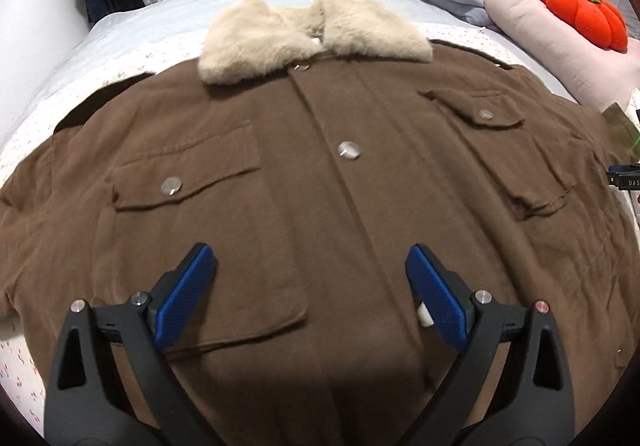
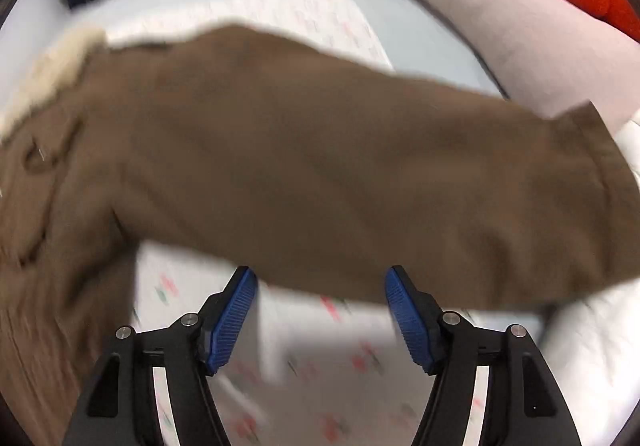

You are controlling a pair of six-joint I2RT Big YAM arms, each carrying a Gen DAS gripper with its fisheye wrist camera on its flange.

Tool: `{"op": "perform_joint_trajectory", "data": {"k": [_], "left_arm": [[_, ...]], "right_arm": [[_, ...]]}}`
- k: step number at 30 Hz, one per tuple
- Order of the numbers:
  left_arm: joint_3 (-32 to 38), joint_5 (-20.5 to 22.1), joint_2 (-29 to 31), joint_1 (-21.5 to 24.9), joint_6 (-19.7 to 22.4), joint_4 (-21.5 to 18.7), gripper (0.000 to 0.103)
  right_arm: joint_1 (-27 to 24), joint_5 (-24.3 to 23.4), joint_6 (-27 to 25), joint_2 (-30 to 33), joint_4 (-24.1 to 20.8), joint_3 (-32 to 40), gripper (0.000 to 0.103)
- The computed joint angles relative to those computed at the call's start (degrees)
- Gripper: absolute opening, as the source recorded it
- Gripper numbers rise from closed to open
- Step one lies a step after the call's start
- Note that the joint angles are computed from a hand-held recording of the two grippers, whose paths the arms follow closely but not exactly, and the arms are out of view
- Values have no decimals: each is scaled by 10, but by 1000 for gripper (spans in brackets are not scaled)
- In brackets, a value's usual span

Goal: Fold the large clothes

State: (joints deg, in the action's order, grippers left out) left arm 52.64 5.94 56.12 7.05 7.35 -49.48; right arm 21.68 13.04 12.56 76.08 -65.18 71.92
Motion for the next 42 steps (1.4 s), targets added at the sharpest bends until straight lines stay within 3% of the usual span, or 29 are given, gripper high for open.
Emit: {"op": "perform_joint_trajectory", "data": {"k": [3, 6, 10, 13, 16, 18, 20, 22, 24, 26, 32, 38, 42], "left_arm": [[14, 6, -2, -23, -11, 9, 98], [21, -4, 3, -40, -12, 22, 98], [15, -4, 7, -6, 24, 60, 98], [8, -8, 18, 68, 89, 78, 98], [10, 21, 40, 182, 128, 81, 98], [19, 30, 63, 250, 143, 70, 98], [31, 29, 89, 316, 146, 61, 98], [33, 11, 96, 360, 149, 86, 103], [43, 37, 96, 389, 148, 75, 103], [55, 27, 85, 387, 147, 62, 103], [114, 21, 77, 277, 117, 59, 103], [208, -7, 173, 153, 99, 68, 103], [277, 2, 255, 121, 73, 61, 103]], "right_arm": [[-11, -44, 19, -21, 52, 4, 71], [-16, -42, 38, 8, 93, 28, 75], [-34, -33, 63, 64, 107, 52, 75], [-72, -58, 53, 39, 153, 2, 77], [-89, -23, 23, 10, 170, -35, 78], [-113, -20, 24, 4, 157, -37, 85], [-131, -30, 29, 2, 144, -32, 84], [-130, -3, 24, 22, 128, -13, 84], [-104, 55, 40, 26, 87, 8, 84], [-66, 91, 37, 21, 80, 25, 84], [62, 58, 2, 68, 95, 152, 85], [142, -21, -3, 238, 65, 380, 85], [177, -27, -6, 345, 40, 523, 85]]}}
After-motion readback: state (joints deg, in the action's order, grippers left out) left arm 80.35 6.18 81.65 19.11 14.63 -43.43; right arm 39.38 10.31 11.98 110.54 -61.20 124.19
